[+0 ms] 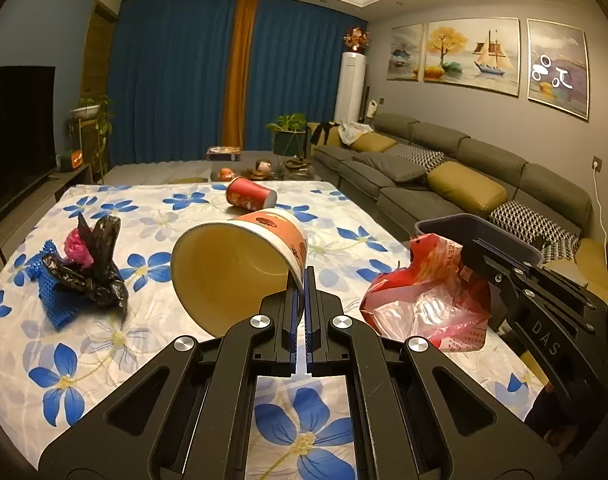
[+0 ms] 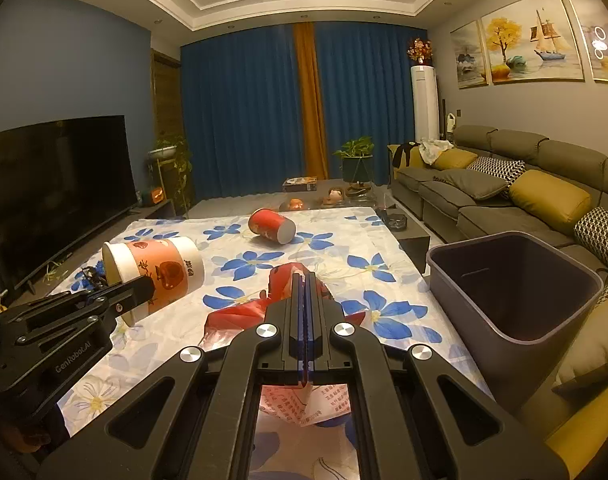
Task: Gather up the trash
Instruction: 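Carry the plastic bag and paper cup over the grey bin with both grippers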
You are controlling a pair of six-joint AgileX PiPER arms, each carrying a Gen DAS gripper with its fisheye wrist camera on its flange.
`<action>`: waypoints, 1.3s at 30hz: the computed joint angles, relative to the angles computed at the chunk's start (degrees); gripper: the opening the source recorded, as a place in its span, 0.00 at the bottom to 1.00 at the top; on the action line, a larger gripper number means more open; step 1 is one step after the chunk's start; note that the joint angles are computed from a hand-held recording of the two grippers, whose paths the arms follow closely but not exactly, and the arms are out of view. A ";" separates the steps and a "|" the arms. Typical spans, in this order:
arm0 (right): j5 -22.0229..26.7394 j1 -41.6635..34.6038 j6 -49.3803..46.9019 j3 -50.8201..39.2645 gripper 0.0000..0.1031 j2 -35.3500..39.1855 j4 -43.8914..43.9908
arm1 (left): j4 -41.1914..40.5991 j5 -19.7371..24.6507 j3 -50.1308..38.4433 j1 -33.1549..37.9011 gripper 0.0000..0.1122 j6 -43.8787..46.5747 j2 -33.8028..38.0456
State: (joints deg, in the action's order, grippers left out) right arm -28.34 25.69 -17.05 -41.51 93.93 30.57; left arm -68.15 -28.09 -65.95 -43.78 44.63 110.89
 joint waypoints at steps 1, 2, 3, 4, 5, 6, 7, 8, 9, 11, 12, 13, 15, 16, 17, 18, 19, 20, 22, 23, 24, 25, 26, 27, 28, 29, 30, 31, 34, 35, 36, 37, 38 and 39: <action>-0.19 0.06 -0.01 0.15 0.02 -0.06 0.10 | -0.44 -0.06 -0.23 -0.16 0.02 0.50 0.11; -0.23 0.04 0.05 0.18 0.02 -0.09 0.05 | -0.80 0.03 -0.60 -0.23 0.02 1.01 0.33; -0.23 -0.01 0.08 0.31 0.02 -0.24 0.01 | -1.12 0.08 -0.86 -0.30 0.02 1.42 0.48; -0.32 0.00 0.08 0.52 0.02 -0.45 0.04 | -1.58 0.11 -1.19 -0.37 0.02 1.96 0.63; -0.42 0.02 -0.03 0.61 0.02 -0.58 0.17 | -2.01 0.15 -1.53 -0.43 0.02 2.56 0.83; -0.53 0.01 -0.14 0.69 0.02 -0.71 0.27 | -2.25 0.15 -1.76 -0.49 0.02 2.86 0.98; -0.33 -0.33 0.07 0.89 0.02 -1.11 -0.13 | -2.37 0.23 -2.00 -0.45 0.02 3.11 1.13; -0.30 -0.52 0.34 1.00 0.02 -1.27 -0.45 | -2.59 0.28 -2.30 -0.46 0.02 3.52 1.28; -0.24 -0.73 0.49 1.03 0.02 -1.44 -0.65 | -3.02 0.33 -2.69 -0.48 0.02 4.08 1.44; -0.02 -1.21 0.83 1.02 0.02 -1.68 -1.15 | -3.23 0.44 -3.23 -0.44 0.02 4.62 1.71; 0.03 -1.46 0.93 1.02 0.02 -1.81 -1.37 | -3.62 0.43 -3.55 -0.53 0.02 5.09 1.86; 0.23 -1.90 1.23 0.86 0.02 -1.84 -1.93 | -3.98 0.46 -3.88 -0.58 0.02 5.57 2.00; 0.16 -2.01 0.92 0.67 0.02 -1.84 -1.73 | -4.78 0.56 -4.68 -0.64 0.02 6.72 2.36; 0.06 -2.01 0.66 0.63 0.02 -1.90 -1.49 | -5.09 0.58 -5.11 -0.67 0.02 7.23 2.53; 0.10 -2.20 0.37 0.53 0.02 -2.05 -1.38 | -5.38 0.64 -5.44 -0.72 0.02 7.66 2.63; 0.12 -2.31 0.28 0.51 0.02 -2.18 -1.36 | -5.64 0.72 -5.84 -0.72 0.02 8.10 2.76; 0.10 -2.48 0.18 0.49 0.02 -2.34 -1.37 | -5.76 0.79 -6.19 -0.68 0.02 8.46 2.91; -0.05 -2.54 0.08 0.53 0.02 -2.38 -1.31 | -6.23 0.92 -6.80 -0.69 0.02 9.24 3.13; 0.06 -3.02 0.14 0.41 0.02 -2.63 -1.54 | -6.97 1.22 -8.07 -0.69 0.02 10.53 3.63; 0.12 -3.36 0.22 0.34 0.02 -2.75 -1.79 | -7.40 1.40 -8.74 -0.69 0.02 11.23 3.90; 0.06 -3.55 0.23 0.27 0.02 -2.70 -1.89 | -7.52 1.38 -9.10 -0.79 0.02 11.47 4.15; 0.04 -3.86 0.07 0.11 0.02 -2.68 -1.87 | -7.98 1.55 -9.82 -0.78 0.02 12.26 4.51; -0.05 -4.04 -0.02 0.10 0.01 -2.70 -1.83 | -8.96 1.81 -10.88 -0.82 0.02 13.62 5.00; -0.10 -4.38 -0.18 0.06 0.01 -2.79 -1.78 | -9.78 2.02 -11.70 -0.86 0.02 14.73 5.38; -0.04 -4.87 -0.15 0.00 0.01 -2.90 -1.98 | -10.60 2.22 -12.56 -0.94 0.02 15.88 5.78; 0.08 -5.52 -0.08 0.00 0.01 -3.14 -2.24 | -11.72 2.38 -13.82 -1.07 0.02 17.47 6.36; 0.25 -6.06 0.00 -0.15 0.01 -3.24 -2.50 | -12.99 2.54 -15.24 -1.26 0.02 19.27 6.98; 0.33 -6.59 0.07 -0.15 0.01 -3.43 -2.74 | -13.62 2.66 -16.05 -1.36 0.02 20.19 7.35; 0.63 -8.69 -0.51 -0.65 0.01 -3.82 -3.08 | -17.14 3.24 -20.20 -1.75 0.02 25.12 9.14; 0.60 -9.18 -0.66 -0.83 0.01 -3.83 -3.08 | -18.62 3.45 -22.01 -1.96 0.02 27.20 9.94; 0.77 -10.17 -0.58 -1.11 0.01 -3.99 -3.37 | -20.03 3.58 -23.66 -2.20 0.02 29.14 10.63; 0.82 -11.06 -0.24 -1.29 0.01 -4.06 -3.90 | -20.66 3.95 -24.94 -2.19 0.02 30.34 11.27; 0.80 -12.18 -0.13 -1.50 0.01 -4.26 -4.23 | -22.41 4.24 -27.19 -2.47 0.02 32.84 12.27; 0.87 -13.12 -0.12 -1.80 0.01 -4.35 -4.40 | -23.91 4.48 -29.16 -2.67 0.02 34.95 13.16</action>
State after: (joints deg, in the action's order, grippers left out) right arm -27.47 12.57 -17.17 -43.31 89.58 26.17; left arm -92.07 -23.61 -95.11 -46.45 79.58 124.04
